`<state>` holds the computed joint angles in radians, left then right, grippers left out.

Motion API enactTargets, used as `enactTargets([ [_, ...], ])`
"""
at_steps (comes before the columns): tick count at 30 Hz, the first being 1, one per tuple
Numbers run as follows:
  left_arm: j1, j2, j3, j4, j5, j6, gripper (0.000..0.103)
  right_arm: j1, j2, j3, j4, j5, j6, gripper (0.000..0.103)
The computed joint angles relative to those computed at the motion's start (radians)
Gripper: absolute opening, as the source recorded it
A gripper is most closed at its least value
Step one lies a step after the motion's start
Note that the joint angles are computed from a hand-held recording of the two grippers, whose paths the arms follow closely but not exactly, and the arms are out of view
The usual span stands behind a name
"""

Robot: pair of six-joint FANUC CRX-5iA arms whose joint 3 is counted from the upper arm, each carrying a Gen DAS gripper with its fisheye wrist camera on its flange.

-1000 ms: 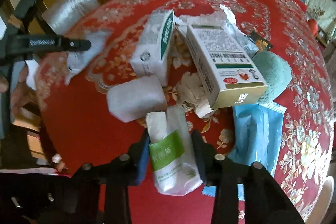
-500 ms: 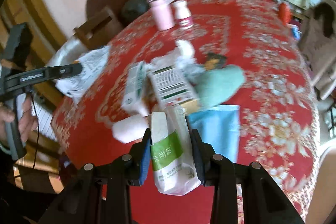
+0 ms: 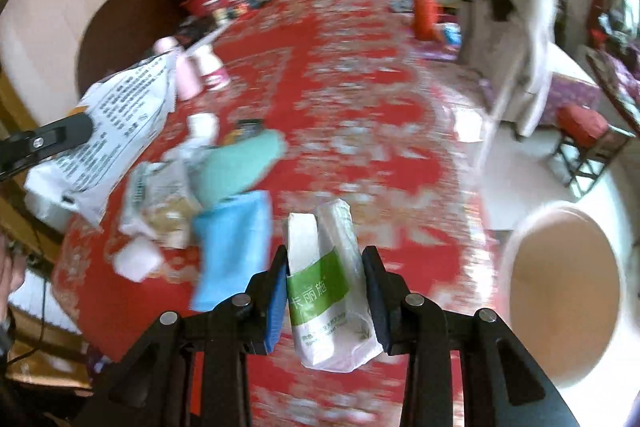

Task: Collect trash
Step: 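Carry both held items to the white bucket and open both tools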

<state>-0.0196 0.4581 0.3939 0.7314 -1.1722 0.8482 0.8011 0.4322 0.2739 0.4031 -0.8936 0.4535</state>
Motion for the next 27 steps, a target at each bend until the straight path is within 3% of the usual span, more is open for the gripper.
enactTargets([
  [8,-0.172,0.077,0.054,0.038,-0.003,0.067,0.007,-0.070,-0.179,-0.270,0.070,-0.041,-0.137,0.034],
  [13,-0.257,0.141,0.106,0.063,-0.009,0.103,0.007,-0.131,-0.258,-0.390,0.051,-0.054,-0.171,0.035],
  [20,-0.335,0.248,0.197,0.067,-0.015,0.177,0.007,-0.198,-0.323,-0.491,0.015,-0.039,-0.188,0.036],
  [25,-0.362,0.284,0.223,0.067,-0.006,0.200,0.008,-0.216,-0.327,-0.507,0.014,-0.057,-0.196,0.048],
  [27,-0.370,0.304,0.249,0.052,-0.011,0.216,0.017,-0.217,-0.326,-0.507,0.012,-0.065,-0.200,0.048],
])
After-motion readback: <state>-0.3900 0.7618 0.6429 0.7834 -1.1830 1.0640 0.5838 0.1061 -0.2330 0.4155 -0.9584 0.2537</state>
